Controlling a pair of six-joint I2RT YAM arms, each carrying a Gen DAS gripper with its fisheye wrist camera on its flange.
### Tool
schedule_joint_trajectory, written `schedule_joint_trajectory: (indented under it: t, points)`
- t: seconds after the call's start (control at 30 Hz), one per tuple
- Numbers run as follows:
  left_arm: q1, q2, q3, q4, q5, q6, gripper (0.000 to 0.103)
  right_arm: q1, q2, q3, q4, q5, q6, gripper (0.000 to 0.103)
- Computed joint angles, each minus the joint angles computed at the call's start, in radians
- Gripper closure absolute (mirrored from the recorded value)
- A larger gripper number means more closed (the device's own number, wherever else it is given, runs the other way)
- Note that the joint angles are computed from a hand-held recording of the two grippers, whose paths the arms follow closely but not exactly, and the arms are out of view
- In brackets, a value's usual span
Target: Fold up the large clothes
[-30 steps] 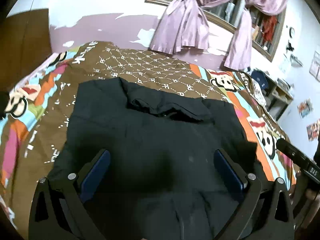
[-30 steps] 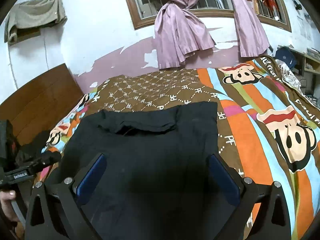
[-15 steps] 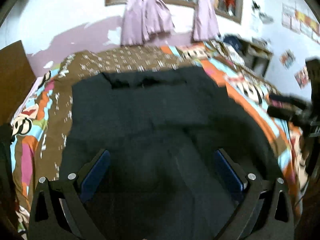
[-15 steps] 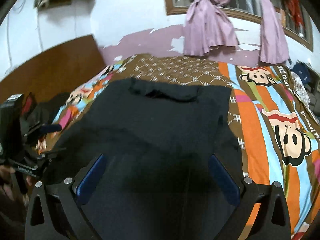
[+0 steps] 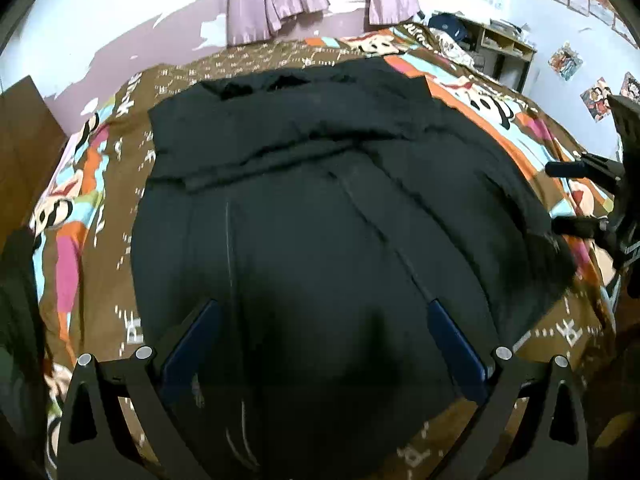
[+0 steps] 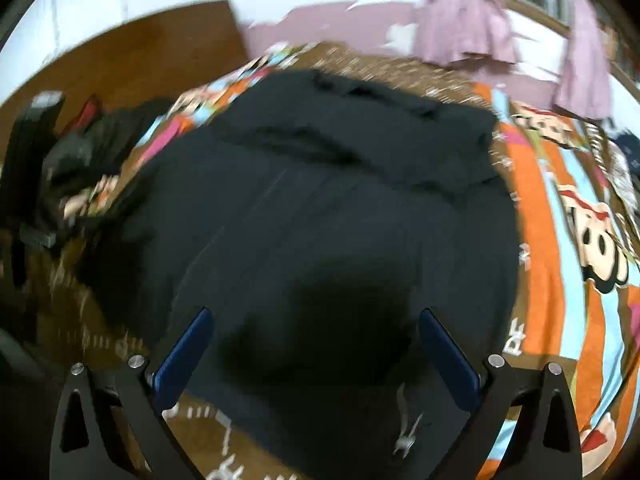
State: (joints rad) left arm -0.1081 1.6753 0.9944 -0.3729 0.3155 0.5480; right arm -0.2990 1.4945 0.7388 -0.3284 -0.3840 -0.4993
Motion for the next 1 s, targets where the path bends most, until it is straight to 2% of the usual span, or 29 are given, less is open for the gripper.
schedule_joint_trajectory:
  t: [0.23,0.37,0.53,0.67,0.8,0.93,1.0]
  points:
    - [0.035,-0.146,-0.232,0.107,0.015,0.105,0.002,0.063,0.001,-0.06,-0.05,0.044,-0.092,0.0]
    - [0.025,-0.119,-0.297,0.138,-0.022,0.149,0.002,0.116,0.03,-0.103,-0.03,0.131,-0.128,0.0]
    - [0.009,-0.074,-0.352,0.191,-0.062,0.177,0.002,0.174,0.045,-0.178,0.085,0.26,-0.16,0.0]
    - [-0.008,-0.062,-0.392,0.249,-0.086,0.218,0.002,0.221,0.069,-0.225,0.217,0.334,-0.123,0.0]
    - [-0.009,-0.036,-0.407,0.268,-0.094,0.235,0.002,0.284,0.163,-0.209,0.277,0.421,-0.089,0.0]
    - [-0.005,-0.019,-0.435,0.298,-0.112,0.27,0.002,0.292,0.239,-0.188,0.327,0.45,-0.069,0.0]
    - [-0.012,0.008,-0.451,0.349,-0.144,0.285,0.002,0.295,0.248,-0.209,0.412,0.485,-0.049,0.0]
